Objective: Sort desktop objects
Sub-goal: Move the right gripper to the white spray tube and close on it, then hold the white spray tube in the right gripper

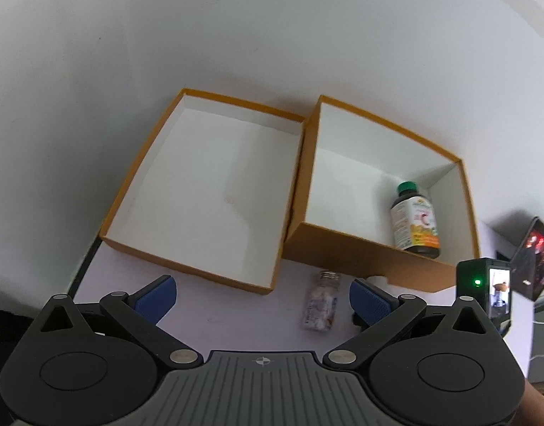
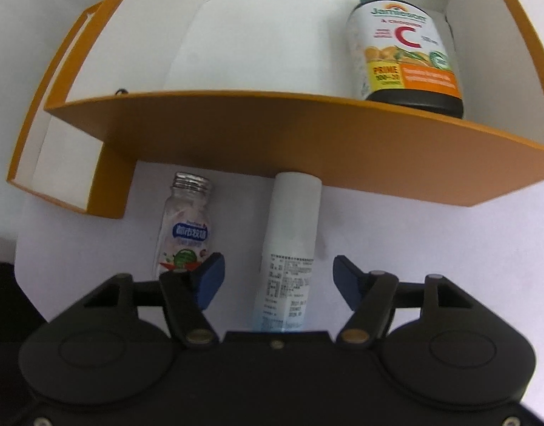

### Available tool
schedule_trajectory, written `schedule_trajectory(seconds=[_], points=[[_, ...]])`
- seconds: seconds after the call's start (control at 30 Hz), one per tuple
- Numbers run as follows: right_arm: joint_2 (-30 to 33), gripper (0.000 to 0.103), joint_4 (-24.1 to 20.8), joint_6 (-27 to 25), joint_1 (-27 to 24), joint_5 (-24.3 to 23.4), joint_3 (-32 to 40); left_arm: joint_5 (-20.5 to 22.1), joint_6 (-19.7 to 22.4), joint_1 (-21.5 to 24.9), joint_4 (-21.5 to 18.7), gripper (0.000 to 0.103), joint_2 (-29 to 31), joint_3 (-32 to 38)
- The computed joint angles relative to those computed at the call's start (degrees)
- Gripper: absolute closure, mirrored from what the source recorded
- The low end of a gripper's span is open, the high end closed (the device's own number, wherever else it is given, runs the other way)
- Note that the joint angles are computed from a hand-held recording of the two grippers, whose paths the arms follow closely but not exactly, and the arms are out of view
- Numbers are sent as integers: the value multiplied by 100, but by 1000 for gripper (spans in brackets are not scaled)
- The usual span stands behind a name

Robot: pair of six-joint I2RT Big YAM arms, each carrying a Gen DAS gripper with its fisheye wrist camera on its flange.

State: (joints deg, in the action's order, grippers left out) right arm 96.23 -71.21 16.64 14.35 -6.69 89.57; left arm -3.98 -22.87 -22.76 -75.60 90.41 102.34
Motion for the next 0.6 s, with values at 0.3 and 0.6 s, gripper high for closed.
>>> schedule_trajectory(seconds=[0.3,0.6], points=[[-66,69,-63,-156,-154,-317,-162,-129,26,-127,-66,0,130,155],[-182,66,24,-220,-199,-301,-280,-132,93,-213,-43,0,231,285]])
